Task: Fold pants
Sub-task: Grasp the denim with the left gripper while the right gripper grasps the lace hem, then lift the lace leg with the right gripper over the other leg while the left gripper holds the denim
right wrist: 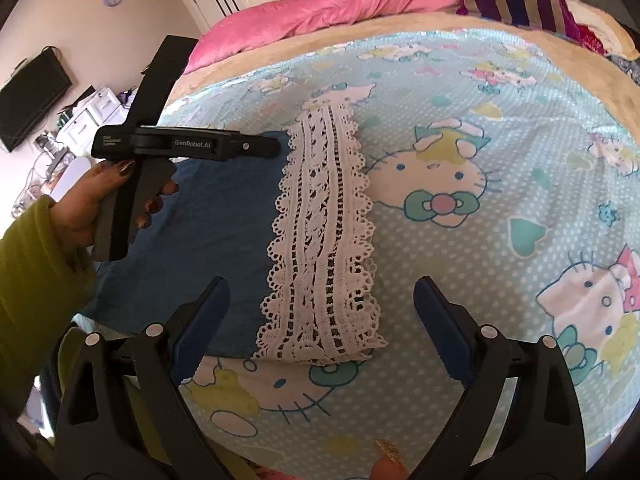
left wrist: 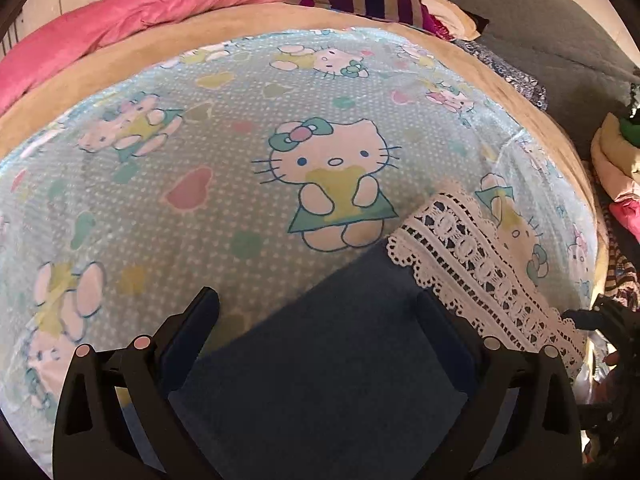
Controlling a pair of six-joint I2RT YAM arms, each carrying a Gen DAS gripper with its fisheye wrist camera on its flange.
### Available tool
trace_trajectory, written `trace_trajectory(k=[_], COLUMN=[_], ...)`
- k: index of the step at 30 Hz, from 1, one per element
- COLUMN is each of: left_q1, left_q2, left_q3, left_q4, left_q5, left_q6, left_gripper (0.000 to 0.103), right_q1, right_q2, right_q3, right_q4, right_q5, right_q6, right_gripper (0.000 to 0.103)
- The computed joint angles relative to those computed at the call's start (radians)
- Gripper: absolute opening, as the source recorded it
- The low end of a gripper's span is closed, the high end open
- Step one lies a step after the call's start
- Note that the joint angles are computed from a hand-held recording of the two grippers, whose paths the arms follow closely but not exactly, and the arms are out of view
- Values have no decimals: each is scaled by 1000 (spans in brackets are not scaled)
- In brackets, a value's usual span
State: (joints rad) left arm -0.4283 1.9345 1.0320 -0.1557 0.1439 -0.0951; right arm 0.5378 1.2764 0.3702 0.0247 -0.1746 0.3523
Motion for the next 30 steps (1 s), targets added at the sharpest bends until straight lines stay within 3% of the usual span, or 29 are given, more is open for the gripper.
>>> trace_trajectory(k=[5,6,7,10,11,16,18,19,20,25,30], left_q1=[-16,-20,-27,-66,-73,-55,-60,-67,-73,-41,-6], left_q2=[24,24,22,12,17,28,22,19,14,-17,-109], left_q3=[10,10,7,-4,3,8,-4,-12,-21,-83,-166], left_q4=[27,33,45,61,53,53,63,72,83,154,205], left_q5=[-17,-9,1,-36,-45,44,58,49,38,105,146], left_q6=[9,12,24,67,67,11,0,-1,-2,-41,-74], left_gripper=[97,93,81,69,68,37,24,22,22,13,11], right_q1=[-11,-7,-3,1,6,55,46,31,9,51,136], right_q2=[51,58,60,90,96,120,117,117,119,76,16], right_q3=[13,16,15,24,29,51,44,38,31,36,84], right_q4=[27,33,40,68,69,74,82,93,112,117,74], right_q5=[-18,-21,-24,-47,-45,-32,-34,-47,-94,-65,-9], right_q6=[20,30,40,64,68,69,75,76,83,91,60], right_gripper=[87,87,87,87,84,63,47,28,20,19,19])
